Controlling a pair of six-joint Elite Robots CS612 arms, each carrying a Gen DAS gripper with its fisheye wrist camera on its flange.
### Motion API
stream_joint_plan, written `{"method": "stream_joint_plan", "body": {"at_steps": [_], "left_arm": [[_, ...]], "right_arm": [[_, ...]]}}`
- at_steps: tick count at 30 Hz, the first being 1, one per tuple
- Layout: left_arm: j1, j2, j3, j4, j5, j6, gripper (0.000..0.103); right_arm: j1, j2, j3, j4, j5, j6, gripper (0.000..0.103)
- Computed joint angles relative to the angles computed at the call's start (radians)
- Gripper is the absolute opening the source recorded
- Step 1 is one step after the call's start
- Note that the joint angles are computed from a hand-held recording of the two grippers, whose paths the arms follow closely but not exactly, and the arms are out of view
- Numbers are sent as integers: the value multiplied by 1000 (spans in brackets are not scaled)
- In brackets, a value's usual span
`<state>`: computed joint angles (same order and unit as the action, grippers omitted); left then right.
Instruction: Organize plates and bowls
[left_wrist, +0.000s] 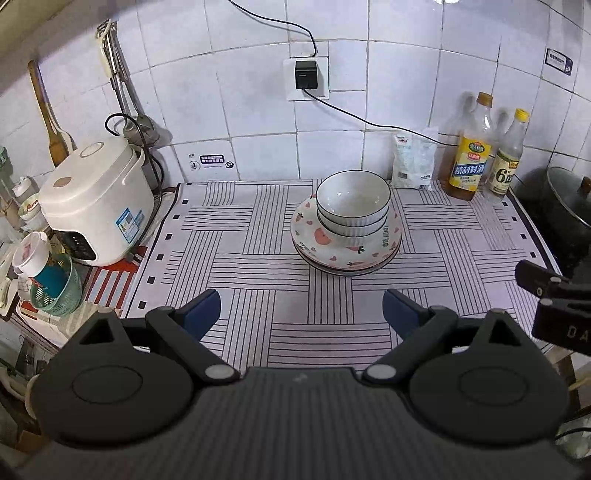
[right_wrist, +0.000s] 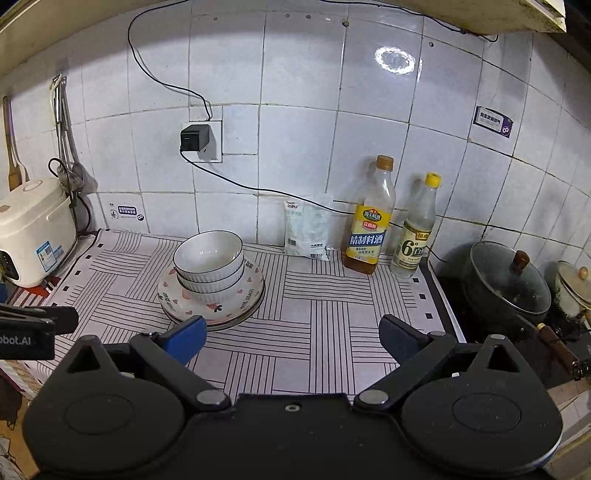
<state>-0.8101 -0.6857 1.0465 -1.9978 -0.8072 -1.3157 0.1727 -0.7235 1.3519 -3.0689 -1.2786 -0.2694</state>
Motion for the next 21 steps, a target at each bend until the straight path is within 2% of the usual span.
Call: {"method": "stream_joint_plan", "body": {"at_steps": [8, 21], "left_arm": [[1, -3, 8, -3, 3, -22, 98], [4, -5, 8, 19, 13, -41, 99]], "right_arm": [[3, 2, 7, -16, 24, -25, 101], [10, 10, -22, 51, 11, 1, 101]]}}
